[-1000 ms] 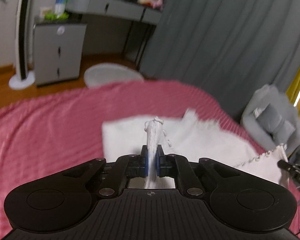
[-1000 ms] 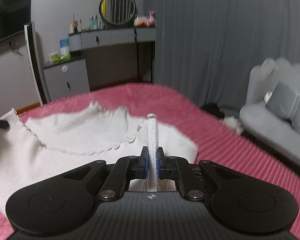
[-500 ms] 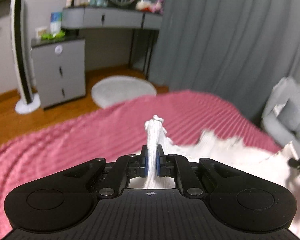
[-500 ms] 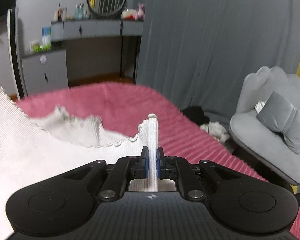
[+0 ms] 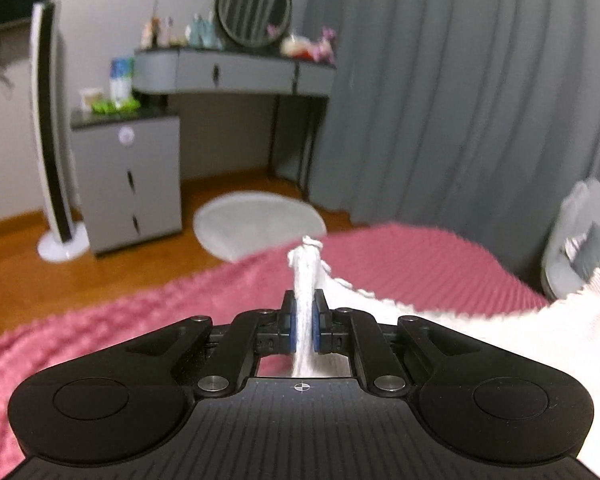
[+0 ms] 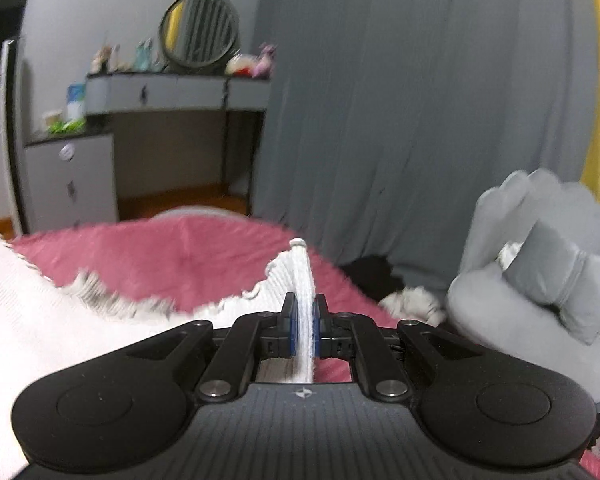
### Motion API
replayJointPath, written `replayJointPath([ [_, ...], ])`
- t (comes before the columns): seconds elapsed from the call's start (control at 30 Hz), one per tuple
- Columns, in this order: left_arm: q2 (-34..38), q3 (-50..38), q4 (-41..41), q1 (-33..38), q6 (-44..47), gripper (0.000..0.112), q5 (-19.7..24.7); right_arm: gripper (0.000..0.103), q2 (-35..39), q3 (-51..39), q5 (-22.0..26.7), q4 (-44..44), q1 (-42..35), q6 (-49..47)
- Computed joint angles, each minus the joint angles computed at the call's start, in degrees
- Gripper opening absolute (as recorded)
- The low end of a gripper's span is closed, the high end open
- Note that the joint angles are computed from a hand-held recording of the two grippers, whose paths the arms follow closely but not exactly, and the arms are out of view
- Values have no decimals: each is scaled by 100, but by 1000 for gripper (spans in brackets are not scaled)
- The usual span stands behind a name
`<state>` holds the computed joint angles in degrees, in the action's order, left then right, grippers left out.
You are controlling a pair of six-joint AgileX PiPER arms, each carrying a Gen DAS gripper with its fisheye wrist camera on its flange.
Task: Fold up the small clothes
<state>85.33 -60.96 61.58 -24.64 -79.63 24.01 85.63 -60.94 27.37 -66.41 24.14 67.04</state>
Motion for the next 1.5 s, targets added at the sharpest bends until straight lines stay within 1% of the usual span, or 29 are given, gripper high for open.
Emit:
replayJointPath([
  [0.07,212,-252,-44,-95,41,12,398,9,124,-32,46,-411,-14,427],
  [0.1,232,-258,-223,-89,203,13,413,21,199,-91,146,-288,3,310],
  [0.13,178,-163,-364,-63,300,21,320,35,238,-178,287,64,12,-18],
  [0.17,86,-35,-634,-35,536,38,216,37,149,-118,300,336,6,-195],
  [0.23,-179,330,-1047,-59,917,53,142,38,-311,288,-74,1051,-120,-759],
  [0.27,-362,565,-1352,-47,1181,53,64,38,-557,484,-108,1578,-160,-1225],
  [0.33,-787,1047,-2413,61,2065,57,-169,38,-1186,1020,-41,2559,-188,-1992],
  [0.37,-996,1257,-2849,57,2375,60,-132,38,-1565,1321,-26,3118,-233,-2457],
  [0.43,-1362,1613,-3655,67,3048,62,-77,39,-2420,1955,64,3974,-313,-2987],
  [0.5,-1641,1823,-3608,-123,3078,62,197,39,-3090,2373,187,5120,-538,-3792],
  [0.57,-1867,1941,-3804,-227,3315,63,406,39,-3508,2655,279,5600,-570,-4074],
  [0.63,-2086,2017,-3972,-301,3325,64,564,37,-3628,2767,287,5224,-295,-3638],
  [0.7,-2229,2057,-4142,-269,3374,64,621,34,-3518,2701,200,5229,-244,-3600],
  [0.73,-2260,2079,-4220,-249,3393,64,599,30,-3367,2613,94,5529,-345,-3870],
  [0.8,-2275,2103,-4364,-250,3383,64,607,25,-3025,2382,162,6223,-583,-4507],
  [0.83,-2261,2123,-4379,-266,3310,64,579,17,-2843,2262,291,6282,-566,-4482],
  [0.87,-2251,2131,-4588,-217,3467,60,548,9,-2734,2194,385,6162,-477,-4293],
  [0.9,-2225,2125,-4575,-230,3415,57,563,7,-2643,2142,469,6033,-409,-4161],
  [0.97,-2159,2092,-4188,-390,2975,39,685,6,-2806,2212,609,5417,-99,-3567],
  [1.0,-2130,2071,-4136,-412,2925,34,712,6,-2925,2242,686,5018,85,-3182],
  [1.03,-2127,2066,-4201,-397,2994,24,710,6,-3049,2271,788,4645,242,-2800],
  [1.07,-2121,2064,-4285,-382,3108,20,698,6,-3149,2306,845,4500,265,-2614],
  [1.13,-2043,2024,-4048,-500,2960,18,836,6,-3186,2386,839,4745,46,-2768],
  [1.17,-1997,2017,-4079,-494,3011,17,850,6,-3146,2437,867,4675,39,-2708],
  [1.27,-1963,2088,-4257,-362,3245,18,769,6,-3019,2704,760,4033,266,-2232],
  [1.33,-1959,2110,-4221,-333,3226,23,764,6,-2990,2735,667,4073,182,-2184],
  [1.4,-1969,2111,-4202,-335,3199,26,793,7,-2974,2660,709,4272,105,-2297],
  [1.47,-1985,2114,-4163,-353,3144,27,817,15,-3008,2570,816,4321,94,-2358],
  [1.5,-1987,2118,-4125,-372,3115,27,817,29,-3051,2544,972,4133,184,-2128],
])
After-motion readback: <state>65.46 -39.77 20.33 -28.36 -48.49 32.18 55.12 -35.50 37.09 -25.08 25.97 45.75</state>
